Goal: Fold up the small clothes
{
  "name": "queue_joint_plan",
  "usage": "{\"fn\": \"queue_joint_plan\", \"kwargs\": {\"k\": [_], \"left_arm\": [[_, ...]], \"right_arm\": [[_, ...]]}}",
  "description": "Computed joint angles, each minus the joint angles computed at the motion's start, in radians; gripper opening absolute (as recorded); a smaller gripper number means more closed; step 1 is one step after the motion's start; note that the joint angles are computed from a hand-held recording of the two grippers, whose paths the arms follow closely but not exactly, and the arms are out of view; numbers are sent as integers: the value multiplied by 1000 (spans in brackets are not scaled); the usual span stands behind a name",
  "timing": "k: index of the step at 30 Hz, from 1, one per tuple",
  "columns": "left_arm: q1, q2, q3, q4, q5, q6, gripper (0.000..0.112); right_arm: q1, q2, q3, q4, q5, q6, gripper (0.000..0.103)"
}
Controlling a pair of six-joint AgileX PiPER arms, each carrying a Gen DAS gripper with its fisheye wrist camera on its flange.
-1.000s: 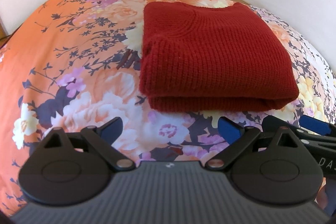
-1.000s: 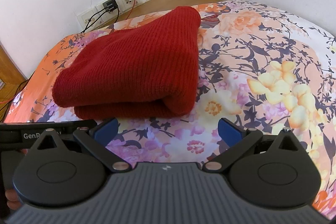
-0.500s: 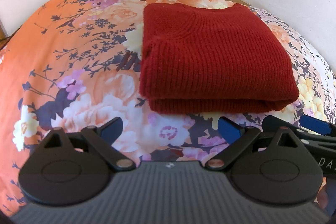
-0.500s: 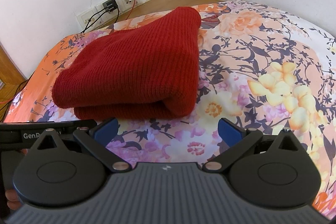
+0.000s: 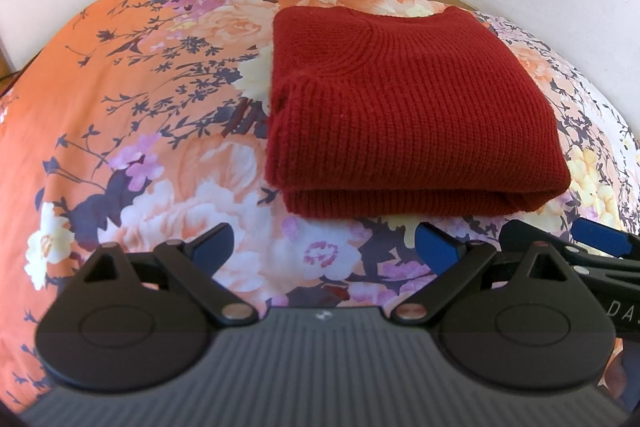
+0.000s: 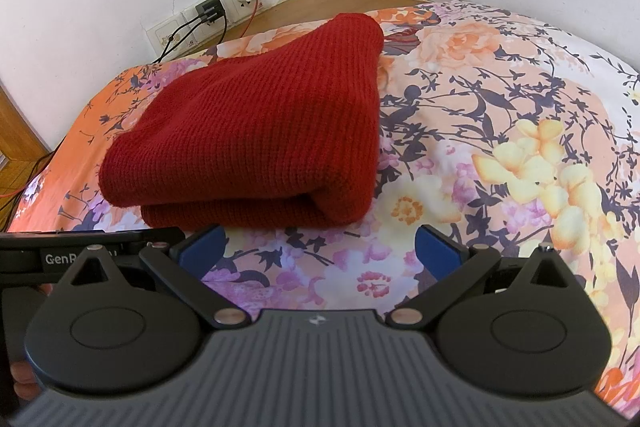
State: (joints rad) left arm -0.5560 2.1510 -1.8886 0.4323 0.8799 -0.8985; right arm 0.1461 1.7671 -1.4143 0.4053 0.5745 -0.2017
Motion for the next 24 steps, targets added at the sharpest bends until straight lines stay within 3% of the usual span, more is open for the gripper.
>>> {"fn": "queue_joint_plan", "kwargs": {"k": [24], "left_arm": [[4,11,-22,-13,23,18,99]], "right_arm": [[-5,24,-27,13,19,-9,103]]}}
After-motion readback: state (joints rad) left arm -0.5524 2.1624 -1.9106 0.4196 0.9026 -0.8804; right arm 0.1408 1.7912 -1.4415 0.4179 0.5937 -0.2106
